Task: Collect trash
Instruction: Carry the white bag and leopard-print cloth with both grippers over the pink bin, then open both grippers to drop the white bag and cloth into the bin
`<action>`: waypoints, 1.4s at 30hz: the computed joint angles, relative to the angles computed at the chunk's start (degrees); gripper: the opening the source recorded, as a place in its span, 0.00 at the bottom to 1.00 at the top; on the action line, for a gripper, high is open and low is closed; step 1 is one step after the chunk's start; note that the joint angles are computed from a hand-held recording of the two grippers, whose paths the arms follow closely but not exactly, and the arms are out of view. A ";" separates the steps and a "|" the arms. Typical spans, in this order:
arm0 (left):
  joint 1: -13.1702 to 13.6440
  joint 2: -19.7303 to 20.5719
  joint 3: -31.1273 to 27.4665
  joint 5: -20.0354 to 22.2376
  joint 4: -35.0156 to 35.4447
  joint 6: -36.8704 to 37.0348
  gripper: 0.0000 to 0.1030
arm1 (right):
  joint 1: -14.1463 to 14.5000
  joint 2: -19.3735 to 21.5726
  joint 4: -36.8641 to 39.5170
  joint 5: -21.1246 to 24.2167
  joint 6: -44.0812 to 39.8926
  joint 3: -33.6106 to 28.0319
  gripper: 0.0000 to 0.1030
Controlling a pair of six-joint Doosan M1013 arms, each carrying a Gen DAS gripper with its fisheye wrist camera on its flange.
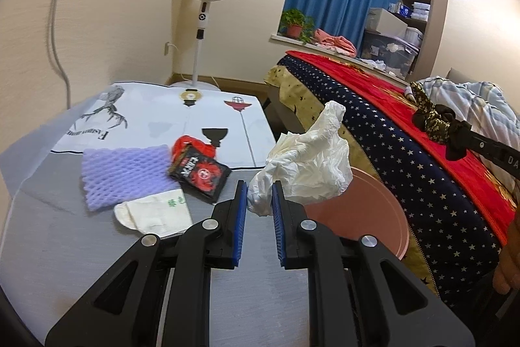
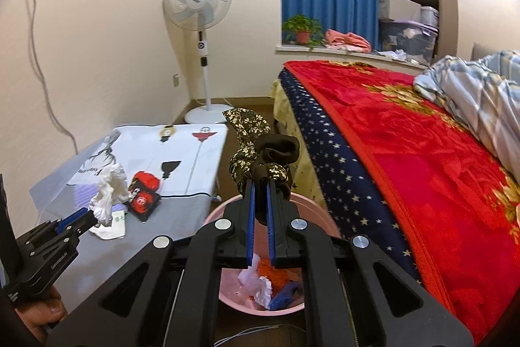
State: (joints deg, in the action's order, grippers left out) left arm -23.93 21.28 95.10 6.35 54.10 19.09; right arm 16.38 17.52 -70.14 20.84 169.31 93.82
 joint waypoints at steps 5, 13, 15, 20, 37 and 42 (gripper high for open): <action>-0.62 0.99 -1.10 0.13 -6.55 6.90 0.15 | -0.87 0.17 -1.10 0.85 4.02 0.81 0.07; -1.29 2.65 -2.96 0.17 -15.61 15.78 0.15 | -1.12 0.87 -2.86 3.53 7.06 0.75 0.07; -1.46 3.09 -3.48 0.17 -17.80 18.01 0.15 | -1.23 0.98 -2.34 3.70 6.91 0.70 0.07; -1.80 3.94 -4.49 0.15 -23.07 23.52 0.15 | -1.48 1.31 -2.00 4.16 7.04 0.49 0.07; -2.50 6.38 -7.28 0.58 -41.78 41.83 0.15 | -1.79 2.40 1.21 5.22 4.34 -0.69 0.07; -2.74 6.91 -7.86 0.94 -43.02 43.33 0.15 | -1.95 2.64 1.92 5.22 3.67 -0.89 0.07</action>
State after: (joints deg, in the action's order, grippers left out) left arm -26.67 28.19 87.23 7.29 11.07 62.42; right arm 14.42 20.16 -68.22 26.06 172.98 92.93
